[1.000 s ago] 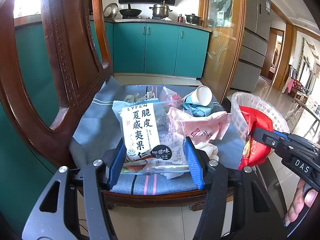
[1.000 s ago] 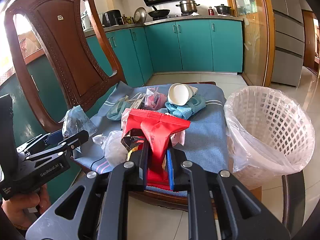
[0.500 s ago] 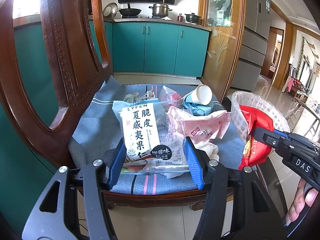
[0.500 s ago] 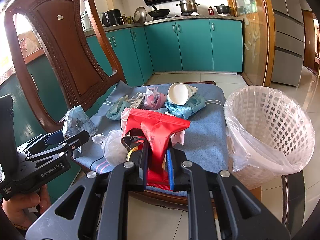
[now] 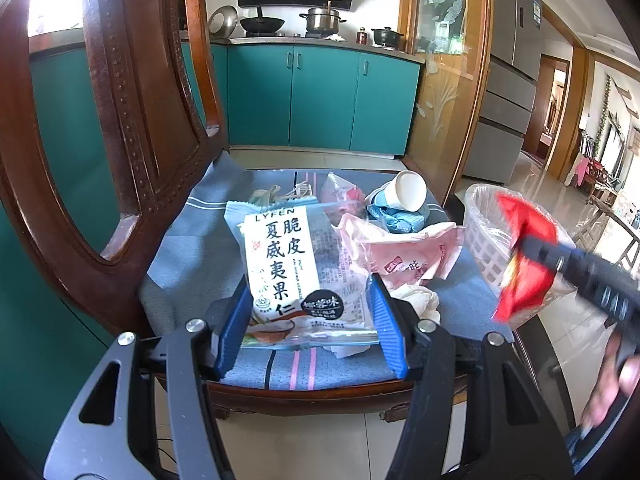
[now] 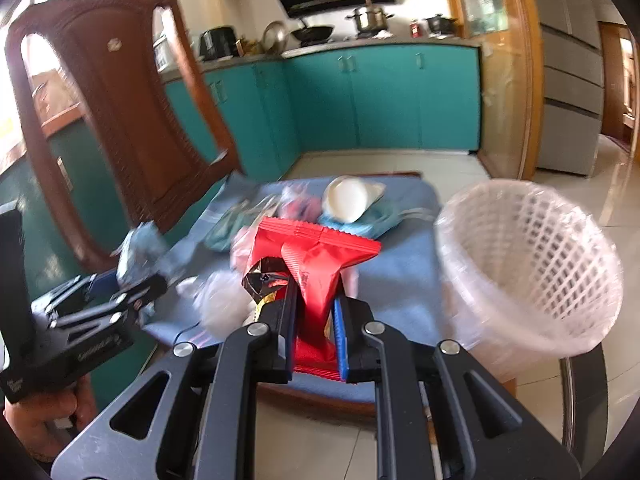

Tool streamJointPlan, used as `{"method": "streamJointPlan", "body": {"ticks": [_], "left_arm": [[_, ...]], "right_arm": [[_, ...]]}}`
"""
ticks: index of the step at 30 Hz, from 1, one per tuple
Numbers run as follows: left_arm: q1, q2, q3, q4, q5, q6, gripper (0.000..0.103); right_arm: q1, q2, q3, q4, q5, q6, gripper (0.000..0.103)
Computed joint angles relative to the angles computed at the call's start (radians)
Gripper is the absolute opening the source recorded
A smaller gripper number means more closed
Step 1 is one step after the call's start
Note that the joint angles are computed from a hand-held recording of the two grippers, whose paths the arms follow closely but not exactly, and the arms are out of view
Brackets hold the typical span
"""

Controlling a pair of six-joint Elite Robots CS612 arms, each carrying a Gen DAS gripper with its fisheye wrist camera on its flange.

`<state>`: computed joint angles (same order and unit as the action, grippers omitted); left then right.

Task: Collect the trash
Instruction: 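Carry the red wrapper to the wastebasket and open the right gripper, then carry the printed snack package to the wastebasket and open the left gripper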

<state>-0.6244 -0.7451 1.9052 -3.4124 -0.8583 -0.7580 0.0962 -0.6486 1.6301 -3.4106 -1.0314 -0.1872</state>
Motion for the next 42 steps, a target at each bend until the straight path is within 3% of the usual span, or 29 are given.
{"method": "streamJointPlan", "body": {"ticks": [4,6,11,12,13,15,19,24,28,36,38,39,40,42], "left_arm": [[0.000,0.000,0.002,-0.005,0.001,-0.001,0.058],[0.000,0.000,0.003,-0.005,0.002,-0.004,0.058],[0.001,0.002,0.000,0.004,-0.006,-0.007,0.058],[0.001,0.002,-0.002,0.006,-0.007,-0.006,0.058],[0.000,0.003,-0.004,0.009,-0.008,-0.005,0.058],[0.001,0.006,-0.012,0.011,-0.013,-0.003,0.058],[-0.002,0.017,-0.041,0.017,-0.025,0.015,0.058],[-0.012,0.036,-0.091,0.009,-0.048,0.070,0.058],[-0.014,0.056,-0.170,0.005,-0.109,0.135,0.058],[-0.009,0.167,-0.476,0.090,-0.254,0.304,0.059],[-0.007,0.212,-0.579,0.162,-0.267,0.337,0.066],[-0.005,0.230,-0.619,0.197,-0.277,0.340,0.081],[-0.005,0.252,-0.665,0.245,-0.256,0.337,0.087],[-0.006,0.271,-0.705,0.301,-0.219,0.326,0.087]], "right_arm": [[-0.021,0.026,-0.064,-0.074,-0.103,0.093,0.016],[-0.036,0.048,-0.118,-0.060,-0.153,0.157,0.016],[-0.050,0.091,-0.198,-0.022,-0.296,0.210,0.020],[-0.050,0.092,-0.199,-0.022,-0.310,0.219,0.028],[-0.052,0.092,-0.198,-0.026,-0.324,0.224,0.048],[-0.053,0.091,-0.186,-0.078,-0.339,0.233,0.071],[-0.055,0.087,-0.162,-0.176,-0.365,0.226,0.090],[-0.075,0.078,-0.142,-0.195,-0.325,0.261,0.092],[-0.086,0.074,-0.134,-0.226,-0.330,0.309,0.094],[-0.109,0.079,-0.133,-0.257,-0.382,0.391,0.095],[-0.114,0.079,-0.133,-0.264,-0.392,0.424,0.095],[-0.116,0.079,-0.134,-0.263,-0.395,0.436,0.095],[-0.118,0.080,-0.135,-0.259,-0.395,0.449,0.095],[-0.122,0.078,-0.131,-0.252,-0.382,0.457,0.095]]}}
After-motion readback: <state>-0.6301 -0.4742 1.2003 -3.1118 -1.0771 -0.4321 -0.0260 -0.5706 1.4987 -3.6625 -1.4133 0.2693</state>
